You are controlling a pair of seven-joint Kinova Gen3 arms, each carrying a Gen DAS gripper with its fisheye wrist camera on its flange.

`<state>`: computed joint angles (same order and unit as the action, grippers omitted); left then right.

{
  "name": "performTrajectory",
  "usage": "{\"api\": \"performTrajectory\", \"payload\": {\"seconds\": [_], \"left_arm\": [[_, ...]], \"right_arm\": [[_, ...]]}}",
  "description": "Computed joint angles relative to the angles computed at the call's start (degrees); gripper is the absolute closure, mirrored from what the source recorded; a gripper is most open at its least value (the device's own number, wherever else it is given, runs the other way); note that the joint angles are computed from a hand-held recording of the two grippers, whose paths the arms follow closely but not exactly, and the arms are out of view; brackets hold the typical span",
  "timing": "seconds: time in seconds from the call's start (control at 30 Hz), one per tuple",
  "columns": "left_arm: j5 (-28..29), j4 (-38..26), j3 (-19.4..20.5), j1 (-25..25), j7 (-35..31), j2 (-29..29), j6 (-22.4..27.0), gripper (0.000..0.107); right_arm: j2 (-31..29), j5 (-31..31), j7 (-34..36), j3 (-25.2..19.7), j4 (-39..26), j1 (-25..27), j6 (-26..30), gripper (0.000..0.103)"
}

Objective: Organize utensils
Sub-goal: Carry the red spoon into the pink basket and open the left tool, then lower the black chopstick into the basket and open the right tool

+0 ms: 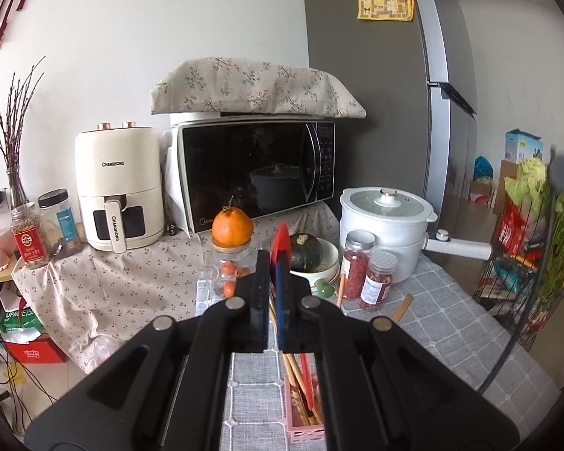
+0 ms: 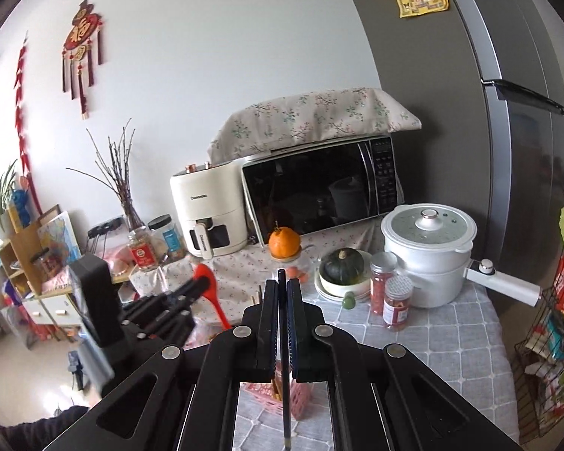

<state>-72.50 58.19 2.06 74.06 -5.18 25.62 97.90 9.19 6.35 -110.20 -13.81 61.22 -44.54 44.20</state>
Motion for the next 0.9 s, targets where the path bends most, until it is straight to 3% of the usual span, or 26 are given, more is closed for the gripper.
{"api": "performTrajectory", "payload": {"seconds": [0.27,0.47,0.53,0.6,0.8,0.9], "left_arm": [[4.34,4.52,1.15,-3.09,3.87,-1.06,-3.06,0.105],[6.72,11.40,3.93,-6.47,9.60,-4.33,-8.90,0.102],[8.54,11.63,5.05,-7.58,10.18,-5.09,-9.81,0.084],[9.85,11.35,5.78,-8.16,10.49,-5.59,-9.98,0.055],[18.43,5.65,7.05,-10.12,8.52,-5.97,-6.41,0.028],[23.09,5.21,7.24,-10.73,10.46,-7.01,-6.33,0.025]], "right_arm": [[0.41,0.91,-0.12,-0.21,-1.36,-1.08,-1.95,0.099],[2.94,3.02,-1.68,0.88,-3.27,-3.08,-3.70,0.099],[3.63,3.64,-2.16,1.35,-3.27,-3.75,-4.48,0.099],[4.29,4.14,-2.66,1.80,-3.16,-4.30,-5.11,0.098],[5.64,4.71,-4.20,2.80,-2.20,-5.15,-5.82,0.099],[6.11,5.55,-5.11,3.33,-1.39,-5.59,-6.35,0.098]]}}
